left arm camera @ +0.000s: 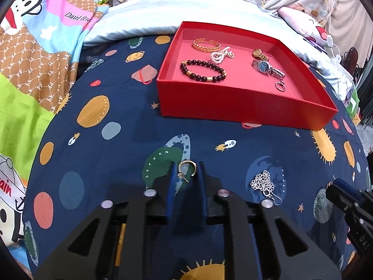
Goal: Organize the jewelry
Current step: 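Grasp the gold hoop earring with the left tool and carry it into the tray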
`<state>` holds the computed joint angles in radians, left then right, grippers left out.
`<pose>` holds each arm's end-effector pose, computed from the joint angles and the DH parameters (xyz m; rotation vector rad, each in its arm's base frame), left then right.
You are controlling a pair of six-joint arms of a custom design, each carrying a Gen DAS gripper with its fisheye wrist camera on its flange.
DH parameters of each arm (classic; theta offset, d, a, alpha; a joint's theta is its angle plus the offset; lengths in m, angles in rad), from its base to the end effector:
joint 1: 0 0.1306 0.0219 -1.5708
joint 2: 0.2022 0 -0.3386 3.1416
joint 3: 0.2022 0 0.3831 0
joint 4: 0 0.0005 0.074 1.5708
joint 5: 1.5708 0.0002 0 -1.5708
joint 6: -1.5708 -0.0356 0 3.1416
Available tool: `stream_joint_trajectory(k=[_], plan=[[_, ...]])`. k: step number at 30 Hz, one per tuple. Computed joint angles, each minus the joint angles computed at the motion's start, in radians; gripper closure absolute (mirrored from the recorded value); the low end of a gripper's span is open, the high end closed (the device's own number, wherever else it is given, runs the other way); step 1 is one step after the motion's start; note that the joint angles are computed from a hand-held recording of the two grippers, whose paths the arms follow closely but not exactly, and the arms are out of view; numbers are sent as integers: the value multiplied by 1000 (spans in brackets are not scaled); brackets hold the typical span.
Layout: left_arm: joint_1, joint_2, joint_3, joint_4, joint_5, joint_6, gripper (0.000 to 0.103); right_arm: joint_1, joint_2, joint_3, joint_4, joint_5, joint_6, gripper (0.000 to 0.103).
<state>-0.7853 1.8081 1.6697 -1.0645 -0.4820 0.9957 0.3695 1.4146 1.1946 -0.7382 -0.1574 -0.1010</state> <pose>0.4237 -0.4010 0.2856 -0.3825 2.5154 0.0253 0.4401 0.1759 0.2958 -0.4051 2.5237 0.3843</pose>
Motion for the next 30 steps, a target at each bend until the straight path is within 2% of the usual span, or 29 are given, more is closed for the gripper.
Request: stream_joint_trajectory(k=[6,17,21,26,30], plan=[[-7,-18,-11,3,16,3,87,-1,-25,-10,-3,-6,1,83],[-49,-66,-11,-32,-10,21,87,2,-79,-26,-12,-20,6,83],[-60,-81,7,-51,-43,19,87,1,-96,-17,-8,-27,9,83],[-48,-87,62,-41,-97,-34,87,-7,-76,51,-2,-45,28,83],[-14,-70,124,15,-93,-115,87,-9,-20,143,10,-64,36,83]])
